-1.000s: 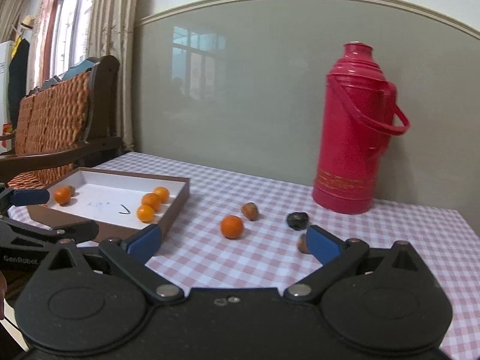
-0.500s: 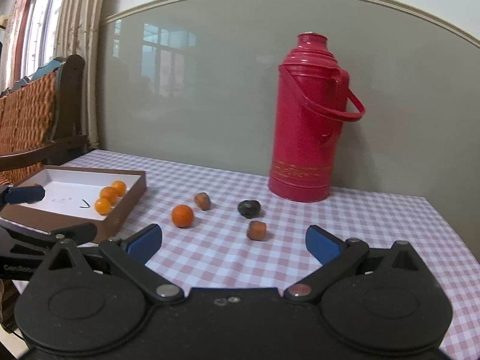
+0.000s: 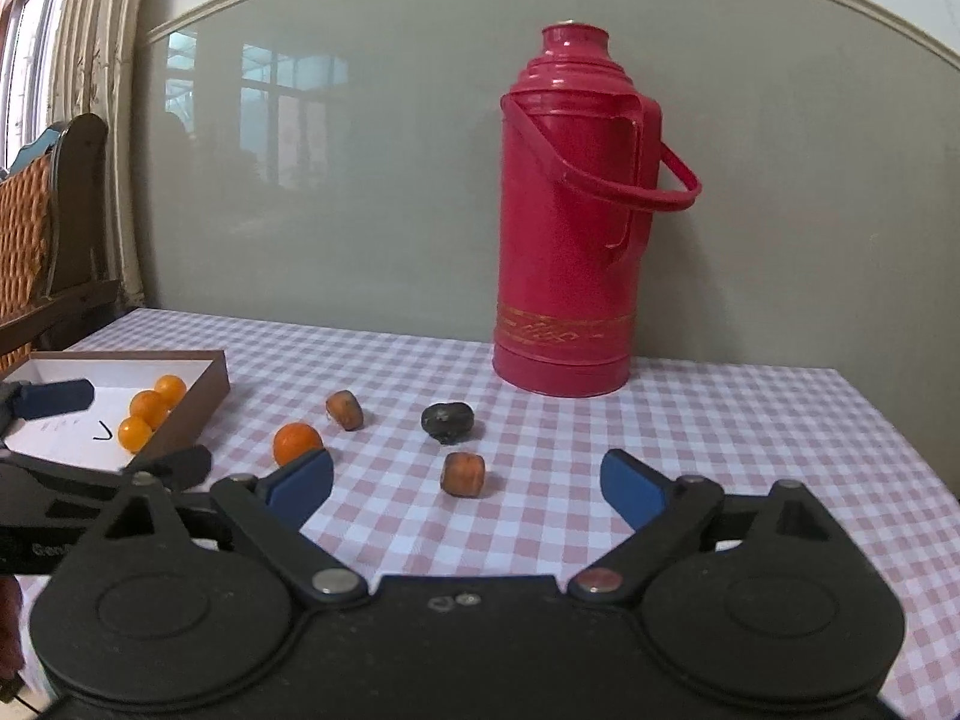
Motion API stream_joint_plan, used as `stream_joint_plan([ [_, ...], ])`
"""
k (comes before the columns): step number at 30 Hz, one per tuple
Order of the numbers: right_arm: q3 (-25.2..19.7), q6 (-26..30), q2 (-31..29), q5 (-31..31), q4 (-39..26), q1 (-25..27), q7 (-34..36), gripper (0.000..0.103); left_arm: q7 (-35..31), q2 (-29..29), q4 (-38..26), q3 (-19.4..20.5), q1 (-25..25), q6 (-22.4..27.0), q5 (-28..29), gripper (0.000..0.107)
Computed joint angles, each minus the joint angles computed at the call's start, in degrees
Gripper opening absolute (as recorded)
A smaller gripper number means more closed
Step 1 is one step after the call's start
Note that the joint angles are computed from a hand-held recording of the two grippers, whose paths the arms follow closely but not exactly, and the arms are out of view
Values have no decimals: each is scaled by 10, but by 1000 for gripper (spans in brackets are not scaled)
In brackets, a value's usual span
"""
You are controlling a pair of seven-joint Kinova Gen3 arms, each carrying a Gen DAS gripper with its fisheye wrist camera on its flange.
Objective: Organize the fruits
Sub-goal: 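Move both grippers back from the box toward the remaining fruits, then grasp a small orange with the left gripper while the right gripper grasps the brown cut slice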
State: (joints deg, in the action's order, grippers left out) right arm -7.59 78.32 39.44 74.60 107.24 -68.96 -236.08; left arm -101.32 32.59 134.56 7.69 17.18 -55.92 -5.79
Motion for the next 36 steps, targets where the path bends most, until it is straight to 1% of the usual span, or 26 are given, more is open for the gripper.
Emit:
stream_joint_plan([
  [2,2,-10,2,8,1,7,-2,83,3,4,-12,2,2,8,0,103],
  [4,4,-19,2,15,4,15,-7,80,1,9,-24,2,6,16,4,103],
  [6,9,-20,6,21,3,21,-10,80,3,14,-36,3,8,26,6,102],
  [7,11,-24,7,23,2,28,-7,80,1,17,-44,2,12,33,12,99],
  [9,13,-37,5,32,7,41,-12,76,0,20,-59,1,17,54,21,93],
  [13,14,-59,8,48,12,60,-24,75,-2,32,-89,-2,25,83,34,92],
  [16,15,-78,14,57,7,75,-11,72,-4,41,-115,-3,32,107,45,92],
  [18,15,-98,14,59,4,89,3,67,2,46,-130,0,30,122,41,91],
  [19,16,-105,14,61,5,93,6,64,4,48,-135,1,27,132,37,89],
  [23,19,-138,10,69,10,111,4,60,23,54,-168,13,17,184,17,81],
  [27,23,-164,10,71,6,128,13,58,22,62,-189,7,26,211,18,81],
  [29,24,-178,11,70,3,136,22,57,26,66,-200,11,23,231,15,77],
  [30,25,-185,11,67,0,140,29,56,27,67,-204,11,23,239,14,72],
  [31,26,-189,13,63,-4,143,36,54,26,69,-210,9,26,247,16,66],
  [33,30,-202,14,61,-7,148,40,52,36,69,-217,22,13,268,2,61],
  [34,32,-207,15,60,-8,149,42,49,40,70,-219,24,10,273,-1,61],
  [36,36,-214,17,59,-10,150,46,47,43,71,-222,24,12,275,-2,61],
])
